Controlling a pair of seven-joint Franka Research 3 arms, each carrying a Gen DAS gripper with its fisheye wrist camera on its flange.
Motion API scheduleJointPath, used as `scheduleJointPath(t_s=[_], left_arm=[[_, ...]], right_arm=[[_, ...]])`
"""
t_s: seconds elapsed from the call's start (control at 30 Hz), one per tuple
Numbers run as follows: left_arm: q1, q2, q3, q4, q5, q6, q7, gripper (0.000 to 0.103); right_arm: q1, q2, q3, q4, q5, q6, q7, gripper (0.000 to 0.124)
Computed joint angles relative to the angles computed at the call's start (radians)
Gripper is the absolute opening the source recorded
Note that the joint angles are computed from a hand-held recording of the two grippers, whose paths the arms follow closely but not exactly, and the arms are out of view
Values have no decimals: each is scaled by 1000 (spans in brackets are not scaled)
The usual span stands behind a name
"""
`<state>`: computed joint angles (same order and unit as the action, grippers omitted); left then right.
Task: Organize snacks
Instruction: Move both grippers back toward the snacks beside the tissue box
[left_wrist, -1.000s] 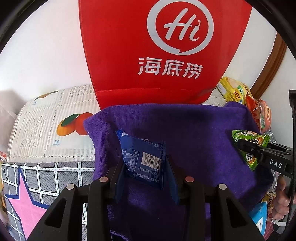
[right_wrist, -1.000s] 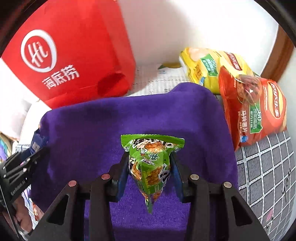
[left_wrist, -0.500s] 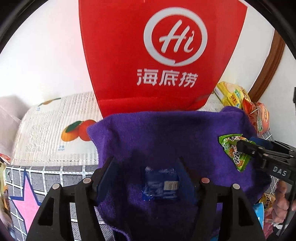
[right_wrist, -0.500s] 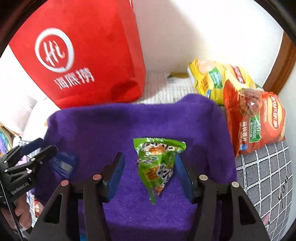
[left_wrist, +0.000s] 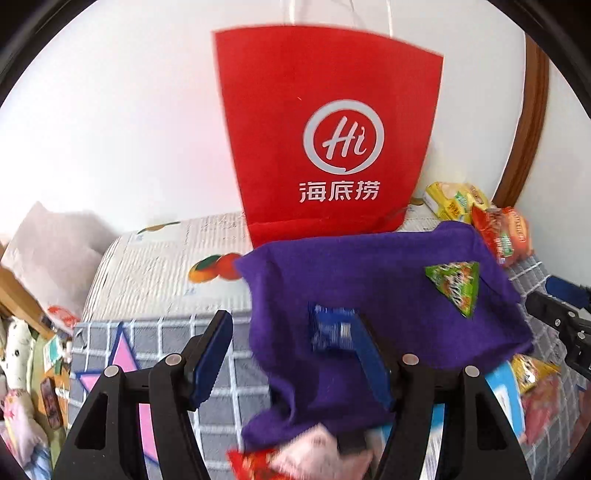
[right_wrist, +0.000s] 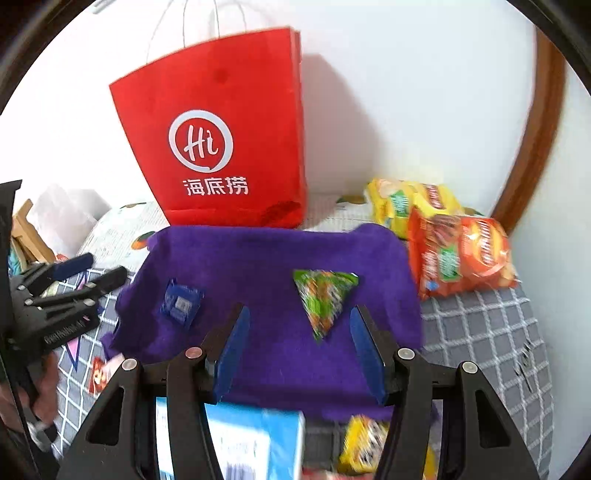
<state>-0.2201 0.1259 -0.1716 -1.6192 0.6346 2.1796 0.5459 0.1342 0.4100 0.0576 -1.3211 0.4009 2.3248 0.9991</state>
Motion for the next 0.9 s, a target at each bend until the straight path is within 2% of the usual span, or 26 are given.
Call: scheduleJointPath(t_s=[0.07,0.37,0.63,0.73,0.9], left_arm=[[-1,-61,-5,-69,-3,14,-31,64],[-1,-211,-64,-207,-4,-69,-131,64],[-20,-281,-105,-290,-16,-112,-188,64],[-27,-293,-116,-307,-10,-118,-210,64],[-37,-321,-121,-353,-29,-105,-220,64]], right_arm=[[-16,-59,-5,-76,19,0,-5,58],[-59,-252,-38,-332,105,-26,-106,59],[-79,-329,-75,-450,150,-20,-155,60],[-87,-343,-83,-472,172,-26,-159,69],[-91,-377,-92,-531,184,18,-181,71]])
